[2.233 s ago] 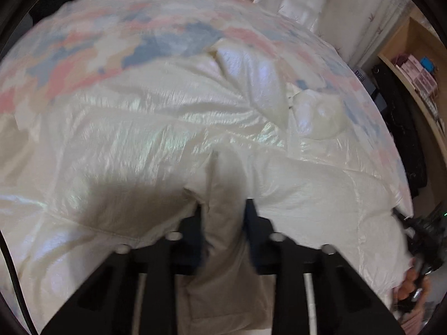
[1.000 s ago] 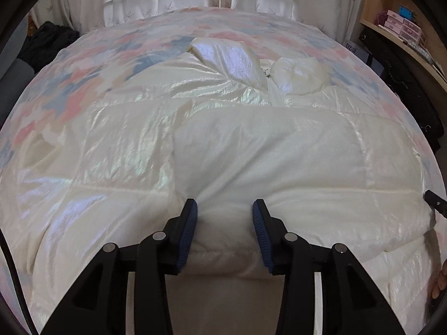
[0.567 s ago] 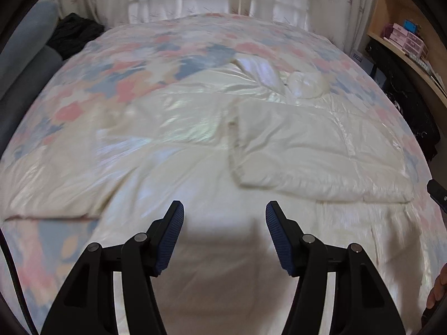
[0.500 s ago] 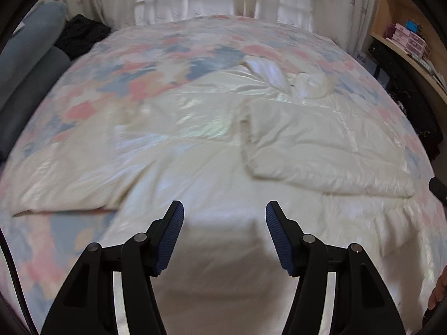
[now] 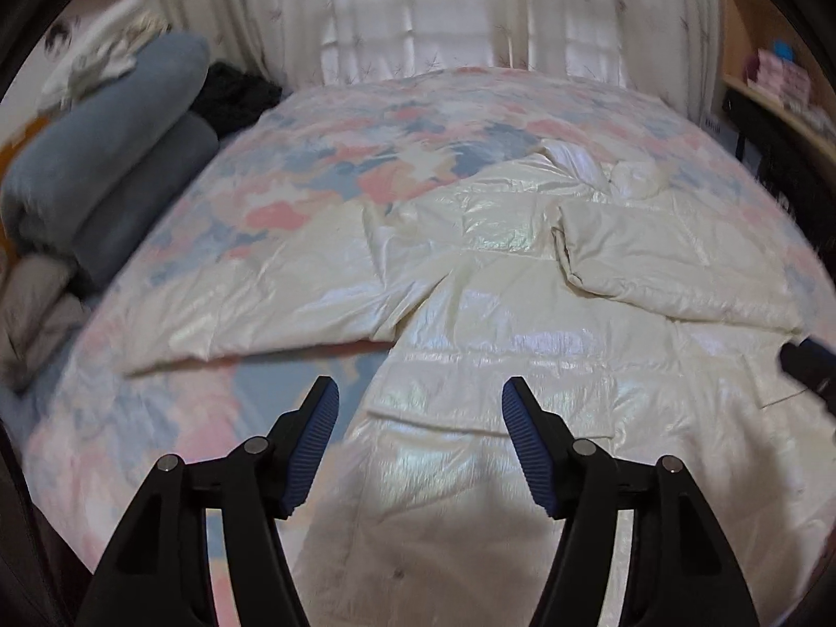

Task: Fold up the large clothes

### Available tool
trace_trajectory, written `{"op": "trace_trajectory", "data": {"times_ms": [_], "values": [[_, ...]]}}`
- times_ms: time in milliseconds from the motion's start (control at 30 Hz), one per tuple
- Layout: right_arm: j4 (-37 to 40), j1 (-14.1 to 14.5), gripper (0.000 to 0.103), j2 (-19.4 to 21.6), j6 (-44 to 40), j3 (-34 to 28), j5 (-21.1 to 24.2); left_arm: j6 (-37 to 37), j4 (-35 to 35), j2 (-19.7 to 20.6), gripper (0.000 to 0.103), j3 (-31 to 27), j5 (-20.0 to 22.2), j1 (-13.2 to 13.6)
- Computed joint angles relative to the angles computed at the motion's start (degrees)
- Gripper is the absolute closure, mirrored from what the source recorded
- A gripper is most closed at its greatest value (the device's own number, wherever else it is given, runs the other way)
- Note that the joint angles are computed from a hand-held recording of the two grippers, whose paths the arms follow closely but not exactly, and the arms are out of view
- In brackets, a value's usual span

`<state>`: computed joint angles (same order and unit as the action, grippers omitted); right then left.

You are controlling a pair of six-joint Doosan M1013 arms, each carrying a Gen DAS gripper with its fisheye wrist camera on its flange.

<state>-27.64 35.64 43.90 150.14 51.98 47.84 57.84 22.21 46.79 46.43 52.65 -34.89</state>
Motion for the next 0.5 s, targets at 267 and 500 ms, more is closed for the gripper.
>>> {"op": "trace_trajectory", "data": {"times_ms": [267,500], "values": [[0.33,2.15,0.039,5.46,-6.04,-10.45,4.4,-2.91,-3.07,-3.99,0.022,7.6,-7.31,2.79],[2.14,3.19,0.039,14.71,-12.29,-27.01,11.5,1.65,-13.2,-4.49,0.018,11.01,-12.71,7.17]]}}
